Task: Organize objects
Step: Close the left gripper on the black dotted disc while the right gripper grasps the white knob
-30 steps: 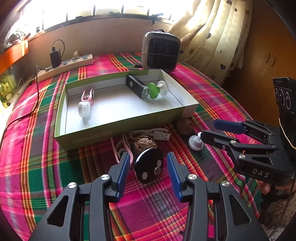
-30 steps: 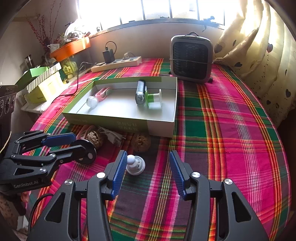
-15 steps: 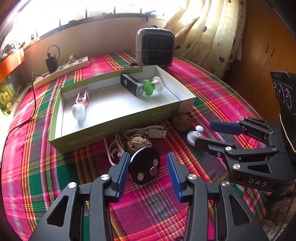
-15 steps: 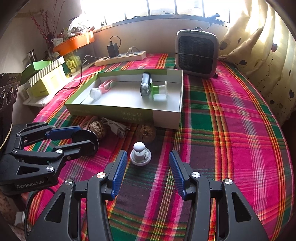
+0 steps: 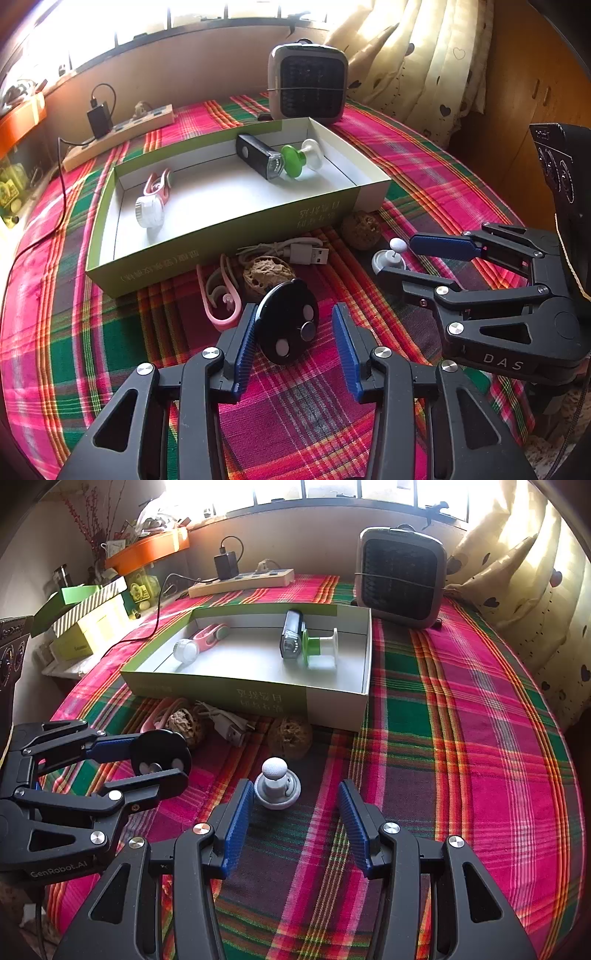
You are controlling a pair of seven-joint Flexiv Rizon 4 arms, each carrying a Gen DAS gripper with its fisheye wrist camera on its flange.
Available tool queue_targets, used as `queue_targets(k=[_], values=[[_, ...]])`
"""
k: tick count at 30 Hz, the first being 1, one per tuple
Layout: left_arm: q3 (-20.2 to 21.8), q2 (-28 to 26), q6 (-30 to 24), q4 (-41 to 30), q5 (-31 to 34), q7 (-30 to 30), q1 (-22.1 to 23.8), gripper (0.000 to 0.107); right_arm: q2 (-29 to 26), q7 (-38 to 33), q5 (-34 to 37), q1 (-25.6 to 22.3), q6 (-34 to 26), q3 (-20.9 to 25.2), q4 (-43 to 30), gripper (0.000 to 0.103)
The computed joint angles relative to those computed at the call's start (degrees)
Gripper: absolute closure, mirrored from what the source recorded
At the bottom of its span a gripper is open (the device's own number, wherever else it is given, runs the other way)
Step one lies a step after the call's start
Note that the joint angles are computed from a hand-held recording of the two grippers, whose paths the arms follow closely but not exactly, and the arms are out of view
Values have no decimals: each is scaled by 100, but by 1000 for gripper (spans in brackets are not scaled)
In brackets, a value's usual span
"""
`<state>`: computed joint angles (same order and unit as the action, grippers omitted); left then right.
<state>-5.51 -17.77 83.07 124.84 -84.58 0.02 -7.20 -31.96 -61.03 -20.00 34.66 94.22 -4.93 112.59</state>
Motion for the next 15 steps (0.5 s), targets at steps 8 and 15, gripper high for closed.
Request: queue_targets(k=[8,15], values=[[-51,-62,5,-6,245,-328,109,76,-70,-89,-78,-118,-142,143,-138,54],[-76,-79,-7,-24,287,-374,151,80,-89,-91,-126,-78,-136,81,-152,54]])
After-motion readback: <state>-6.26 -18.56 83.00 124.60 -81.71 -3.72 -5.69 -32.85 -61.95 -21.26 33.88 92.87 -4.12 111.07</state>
